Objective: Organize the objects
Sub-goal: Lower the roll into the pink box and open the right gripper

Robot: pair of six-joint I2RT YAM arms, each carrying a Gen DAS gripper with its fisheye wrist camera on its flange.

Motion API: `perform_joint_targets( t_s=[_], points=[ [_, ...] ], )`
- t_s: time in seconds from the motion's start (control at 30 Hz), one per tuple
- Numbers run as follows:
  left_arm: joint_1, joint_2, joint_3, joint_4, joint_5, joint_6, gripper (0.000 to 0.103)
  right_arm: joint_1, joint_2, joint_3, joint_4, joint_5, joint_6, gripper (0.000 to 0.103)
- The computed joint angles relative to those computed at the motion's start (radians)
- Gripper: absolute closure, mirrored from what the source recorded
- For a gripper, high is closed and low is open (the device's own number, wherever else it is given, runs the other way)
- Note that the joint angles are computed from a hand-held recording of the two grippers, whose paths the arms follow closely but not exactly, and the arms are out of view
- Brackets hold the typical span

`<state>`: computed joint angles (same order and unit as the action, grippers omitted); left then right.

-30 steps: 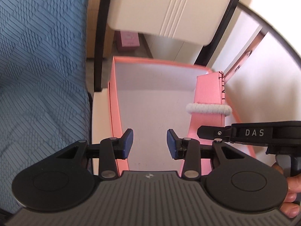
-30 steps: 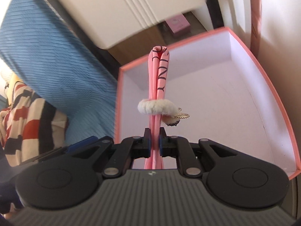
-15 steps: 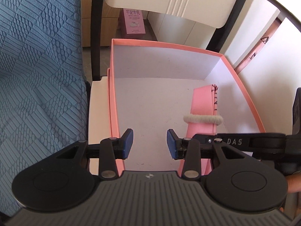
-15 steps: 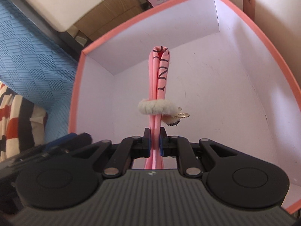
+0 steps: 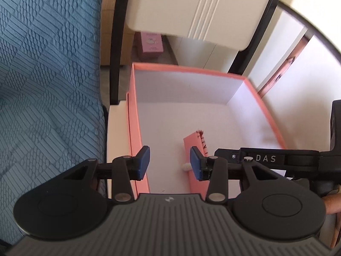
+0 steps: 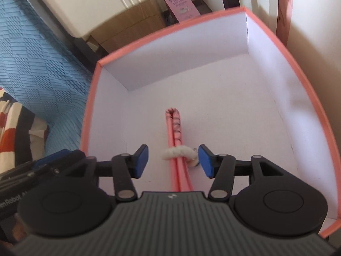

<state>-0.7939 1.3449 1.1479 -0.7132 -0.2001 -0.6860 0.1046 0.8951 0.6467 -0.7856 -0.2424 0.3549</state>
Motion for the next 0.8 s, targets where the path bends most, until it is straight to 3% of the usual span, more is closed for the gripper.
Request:
perform_joint_targets(
  t_s=[0.23, 0.47, 0.63, 0.8],
  points=[
    [-0.032, -0.113, 0.028, -0.08, -0.034, 0.007, 0.055, 0.139, -0.136, 0.143, -0.151, 0.121, 0.092, 0.048],
    [-0.068, -0.252, 0.069, -0.175, -0.083, 0.002, 0.055, 0.475, -0.175, 0.283, -0.271, 0.401, 0.301, 0.048],
    [-0.115, -0.339, 0.107, -0.251, -0.129, -0.005, 0.055, 0.824, -0.152, 0.377, -0.407, 0.654, 0.568, 0.048],
    [-0.179, -0.407, 0.147, -0.332, -0.187, -0.015, 0.053, 1.216, -0.047, 0.494, -0.624, 0.903, 0.96, 0.048]
  ],
)
